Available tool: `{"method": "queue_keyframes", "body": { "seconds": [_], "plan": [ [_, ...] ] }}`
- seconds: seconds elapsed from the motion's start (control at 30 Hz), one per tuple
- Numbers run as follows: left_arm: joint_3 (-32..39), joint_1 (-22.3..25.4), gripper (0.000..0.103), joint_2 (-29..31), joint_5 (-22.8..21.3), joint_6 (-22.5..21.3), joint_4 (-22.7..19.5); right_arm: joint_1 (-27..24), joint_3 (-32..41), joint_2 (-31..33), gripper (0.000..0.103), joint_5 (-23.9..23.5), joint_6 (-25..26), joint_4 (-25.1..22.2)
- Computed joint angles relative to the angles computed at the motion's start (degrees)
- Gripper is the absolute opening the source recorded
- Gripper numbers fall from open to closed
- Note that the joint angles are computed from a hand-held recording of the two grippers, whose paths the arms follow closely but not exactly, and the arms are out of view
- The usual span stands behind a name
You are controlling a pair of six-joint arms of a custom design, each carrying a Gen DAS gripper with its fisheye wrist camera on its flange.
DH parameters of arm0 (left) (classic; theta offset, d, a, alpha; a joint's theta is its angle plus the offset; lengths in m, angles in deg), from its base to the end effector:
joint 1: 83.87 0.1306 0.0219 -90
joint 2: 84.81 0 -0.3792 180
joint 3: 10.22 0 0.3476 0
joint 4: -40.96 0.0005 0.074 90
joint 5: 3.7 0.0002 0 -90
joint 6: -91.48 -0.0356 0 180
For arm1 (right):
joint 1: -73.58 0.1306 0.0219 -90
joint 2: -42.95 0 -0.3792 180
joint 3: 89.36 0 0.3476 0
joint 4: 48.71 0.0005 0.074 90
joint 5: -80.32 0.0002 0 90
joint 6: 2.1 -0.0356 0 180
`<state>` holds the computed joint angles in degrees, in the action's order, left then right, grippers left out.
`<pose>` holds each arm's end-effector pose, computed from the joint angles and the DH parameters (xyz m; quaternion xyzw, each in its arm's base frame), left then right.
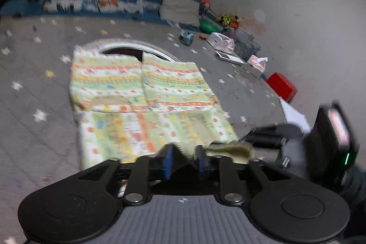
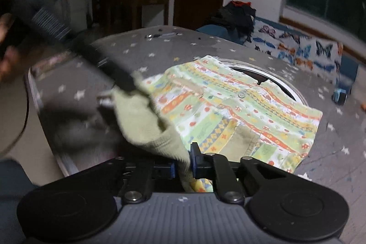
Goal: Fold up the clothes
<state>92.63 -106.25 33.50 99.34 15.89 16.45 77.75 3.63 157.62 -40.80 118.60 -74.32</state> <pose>0.5700 -0.2439 0.3018 0.1105 0.8948 -0.2302 0.3662 0.5711 0.0596 0.2699 -0.3620 0.8267 0.1627 0.3988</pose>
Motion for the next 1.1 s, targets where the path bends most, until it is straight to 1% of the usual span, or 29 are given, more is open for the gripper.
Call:
{"method": "queue_keyframes", "body": {
  "seconds": [0.03, 0.13, 0.23, 0.33, 0.4, 0.47, 0.5, 0.53, 0.57, 0.63, 0.7, 0.83, 0.9, 0.93, 1.0, 1.1],
  "plan": [
    [-2.0, -0.3, 0.046, -1.1, -2.1, -2.0, 1.8, -0.2, 1.0, 0.3, 0.010, -0.5, -0.9, -0.8],
    [-6.8, -1.7, 0.052, -3.4, -8.4, -8.3, 5.9, -0.4, 3.0, 0.9, 0.010, -1.1, -2.8, -1.9],
    [-8.5, -2.8, 0.052, -3.4, -12.7, -13.4, 7.7, -0.3, 4.1, 1.2, 0.010, -1.0, -4.1, -2.2],
    [-9.1, -4.6, 0.052, -2.1, -19.8, -21.0, 10.0, -0.3, 4.3, 1.1, 0.010, -0.8, -4.8, -1.9],
    [-9.6, -5.3, 0.052, -1.4, -22.2, -25.0, 11.5, -0.2, 4.0, 0.8, 0.010, -0.5, -5.3, -1.3],
    [-9.5, -5.8, 0.052, -0.3, -24.3, -27.9, 12.2, -0.2, 3.6, 0.7, 0.010, 0.0, -5.8, -0.4],
    [-9.4, -5.9, 0.050, 0.3, -25.3, -29.2, 12.6, -0.2, 3.3, 0.5, 0.009, 0.2, -6.2, 0.2],
    [-9.5, -6.0, 0.040, 0.7, -26.4, -30.4, 13.3, -0.2, 2.9, 0.4, 0.009, 0.4, -6.6, 0.9],
    [-9.7, -6.1, 0.033, 0.9, -27.2, -31.5, 14.2, -0.2, 2.6, 0.3, 0.007, 0.5, -7.0, 1.6],
    [-9.9, -5.9, 0.011, 0.9, -27.4, -32.1, 14.6, -0.1, 1.3, -0.2, 0.006, 0.9, -7.4, 3.5],
    [-10.4, -5.6, 0.006, 0.2, -26.4, -31.5, 14.8, 0.0, 0.0, -0.8, 0.005, 1.0, -7.6, 5.6],
    [-13.1, -5.8, 0.005, -3.0, -25.2, -31.7, 15.7, -0.1, -3.1, -3.1, 0.004, 0.5, -6.7, 9.0],
    [-14.7, -6.0, 0.005, -5.3, -23.6, -31.6, 15.0, -0.5, -4.3, -4.5, 0.004, -0.5, -5.9, 9.1],
    [-15.3, -6.2, 0.005, -6.5, -23.0, -31.8, 14.2, -0.9, -5.0, -5.7, 0.004, -1.5, -5.1, 8.4],
    [-17.0, -6.5, 0.005, -9.3, -20.9, -31.8, 12.2, -1.7, -6.1, -8.2, 0.004, -3.6, -3.2, 5.1],
    [-18.2, -7.3, 0.005, -12.7, -18.0, -30.8, 7.8, -2.9, -7.5, -11.6, 0.004, -5.9, 0.1, 0.0]
  ]
}}
